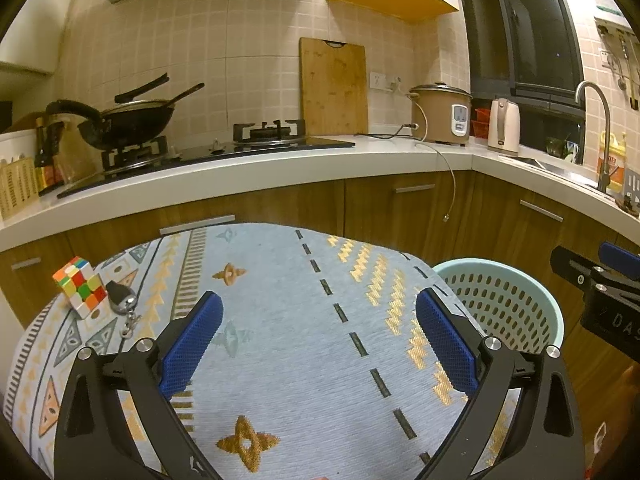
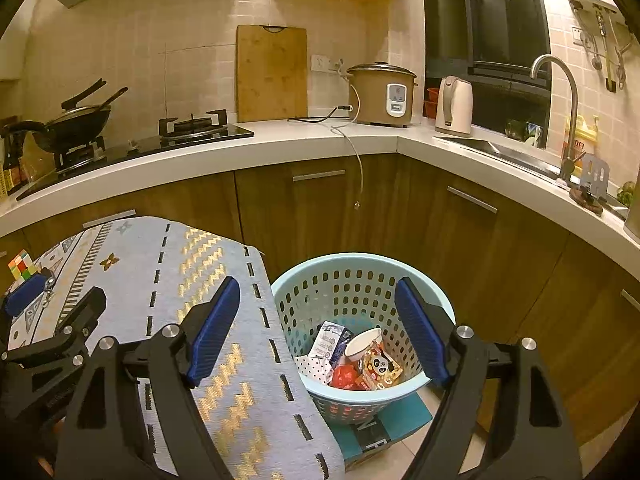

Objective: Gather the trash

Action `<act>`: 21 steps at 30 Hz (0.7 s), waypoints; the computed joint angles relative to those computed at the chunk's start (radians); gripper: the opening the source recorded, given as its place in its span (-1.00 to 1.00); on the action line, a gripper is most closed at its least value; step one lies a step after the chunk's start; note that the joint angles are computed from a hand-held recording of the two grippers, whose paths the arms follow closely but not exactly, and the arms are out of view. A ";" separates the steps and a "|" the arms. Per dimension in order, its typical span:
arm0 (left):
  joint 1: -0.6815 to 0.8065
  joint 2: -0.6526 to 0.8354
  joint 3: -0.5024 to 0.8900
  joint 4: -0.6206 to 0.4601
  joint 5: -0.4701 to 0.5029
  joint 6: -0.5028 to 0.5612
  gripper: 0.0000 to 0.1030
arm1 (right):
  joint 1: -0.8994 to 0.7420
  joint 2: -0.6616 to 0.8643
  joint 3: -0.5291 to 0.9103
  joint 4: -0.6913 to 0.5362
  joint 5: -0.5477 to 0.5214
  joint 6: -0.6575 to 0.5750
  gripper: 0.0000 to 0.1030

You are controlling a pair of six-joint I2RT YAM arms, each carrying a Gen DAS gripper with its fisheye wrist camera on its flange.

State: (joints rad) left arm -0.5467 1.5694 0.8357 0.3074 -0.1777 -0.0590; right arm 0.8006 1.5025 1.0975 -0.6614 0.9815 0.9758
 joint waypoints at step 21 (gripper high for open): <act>-0.003 0.008 0.003 -0.005 -0.001 -0.005 0.83 | -0.008 0.008 -0.005 0.023 -0.019 -0.005 0.47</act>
State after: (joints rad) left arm -0.5493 1.5771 0.8390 0.3020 -0.1792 -0.0642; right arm 0.7927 1.5107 1.0922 -0.6389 0.9629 0.9703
